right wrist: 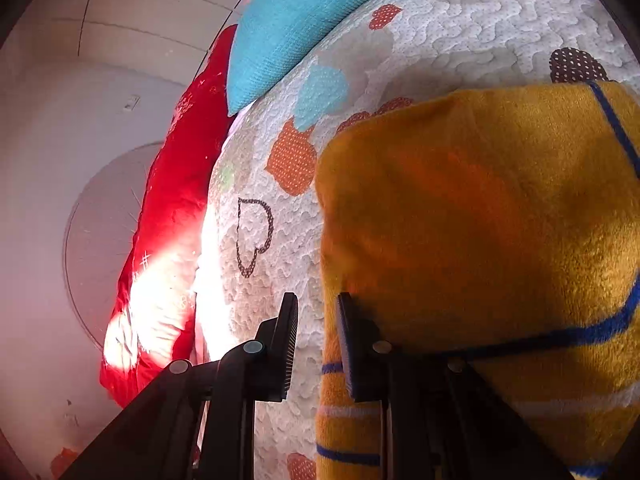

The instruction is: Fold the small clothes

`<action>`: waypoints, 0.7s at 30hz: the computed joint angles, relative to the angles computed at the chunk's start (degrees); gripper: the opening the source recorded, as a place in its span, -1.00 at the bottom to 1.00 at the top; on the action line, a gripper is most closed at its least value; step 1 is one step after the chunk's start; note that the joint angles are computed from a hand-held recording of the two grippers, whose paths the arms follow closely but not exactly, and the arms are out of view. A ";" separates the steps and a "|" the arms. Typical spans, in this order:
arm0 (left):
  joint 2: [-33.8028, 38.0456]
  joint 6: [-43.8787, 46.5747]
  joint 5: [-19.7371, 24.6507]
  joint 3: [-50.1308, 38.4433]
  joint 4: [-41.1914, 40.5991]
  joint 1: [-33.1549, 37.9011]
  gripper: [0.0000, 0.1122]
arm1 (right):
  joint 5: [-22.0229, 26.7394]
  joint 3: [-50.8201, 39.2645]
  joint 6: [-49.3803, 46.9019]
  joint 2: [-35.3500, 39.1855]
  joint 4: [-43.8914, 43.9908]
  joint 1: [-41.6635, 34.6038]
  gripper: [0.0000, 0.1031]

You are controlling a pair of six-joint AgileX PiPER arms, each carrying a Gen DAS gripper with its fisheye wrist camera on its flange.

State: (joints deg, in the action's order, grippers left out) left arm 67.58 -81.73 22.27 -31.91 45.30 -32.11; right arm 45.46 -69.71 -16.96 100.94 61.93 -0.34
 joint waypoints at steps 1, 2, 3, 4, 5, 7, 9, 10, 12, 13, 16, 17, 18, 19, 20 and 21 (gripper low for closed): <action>0.06 -0.10 0.18 -0.07 0.11 -0.13 0.40 | 0.69 1.49 -1.44 -1.97 -0.07 0.18 -0.58; 0.04 -0.28 0.36 -0.07 0.27 -0.28 0.40 | 1.53 3.55 -3.62 -4.05 0.83 0.03 -0.51; 0.00 -0.49 0.49 -0.03 0.44 -0.39 0.40 | 2.40 6.02 -5.92 -6.17 2.22 -0.36 -0.47; 0.01 -0.77 0.60 -0.02 0.67 -0.52 0.40 | 3.19 8.64 -8.02 -8.39 3.23 -0.95 -0.47; 0.02 -1.00 0.74 0.00 0.86 -0.64 0.40 | 4.31 11.14 -9.27 -10.69 3.17 -1.76 -0.47; 0.18 -1.84 1.14 0.01 1.63 -1.02 0.40 | 7.94 16.15 -11.91 -14.27 2.59 -3.94 -0.47; 0.39 -2.79 1.72 -0.09 2.51 -1.55 0.40 | 11.40 23.42 -17.86 -17.36 5.45 -7.54 -0.47; 0.52 -3.01 1.79 -0.12 2.78 -1.59 0.40 | 13.45 27.17 -20.91 -18.37 7.30 -9.86 -0.48; 0.45 -3.12 1.69 -0.01 2.95 -1.46 0.40 | 16.56 34.24 -25.96 -21.01 9.71 -15.05 -0.51; 0.37 -3.38 1.63 0.12 3.14 -1.46 0.40 | 17.50 36.63 -26.96 -23.09 9.24 -17.42 -0.51; 0.21 -3.63 1.53 0.38 3.31 -1.45 0.40 | 22.58 40.23 -25.00 -28.25 5.35 -24.16 -0.50; 0.25 -3.65 1.60 0.37 3.35 -1.49 0.40 | 23.49 40.09 -22.70 -30.19 3.25 -25.16 -0.48; 0.29 -3.75 1.76 0.33 3.45 -1.61 0.40 | 24.19 39.22 -20.54 -32.59 0.94 -25.68 -0.33; 0.35 -3.87 1.90 0.31 3.61 -1.71 0.40 | 24.06 37.64 -18.52 -35.31 -1.12 -25.52 -0.27; 0.48 -4.15 2.09 0.26 3.88 -1.89 0.41 | 23.31 35.63 -16.78 -37.61 -2.64 -24.99 -0.16; 0.66 -4.36 2.21 0.21 4.12 -2.04 0.42 | 22.45 33.62 -15.40 -39.39 -3.75 -24.72 -0.06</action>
State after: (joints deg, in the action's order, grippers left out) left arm 68.25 -86.09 24.48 -31.71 49.42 -34.14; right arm 67.91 -36.08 -32.35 61.55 58.18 -25.06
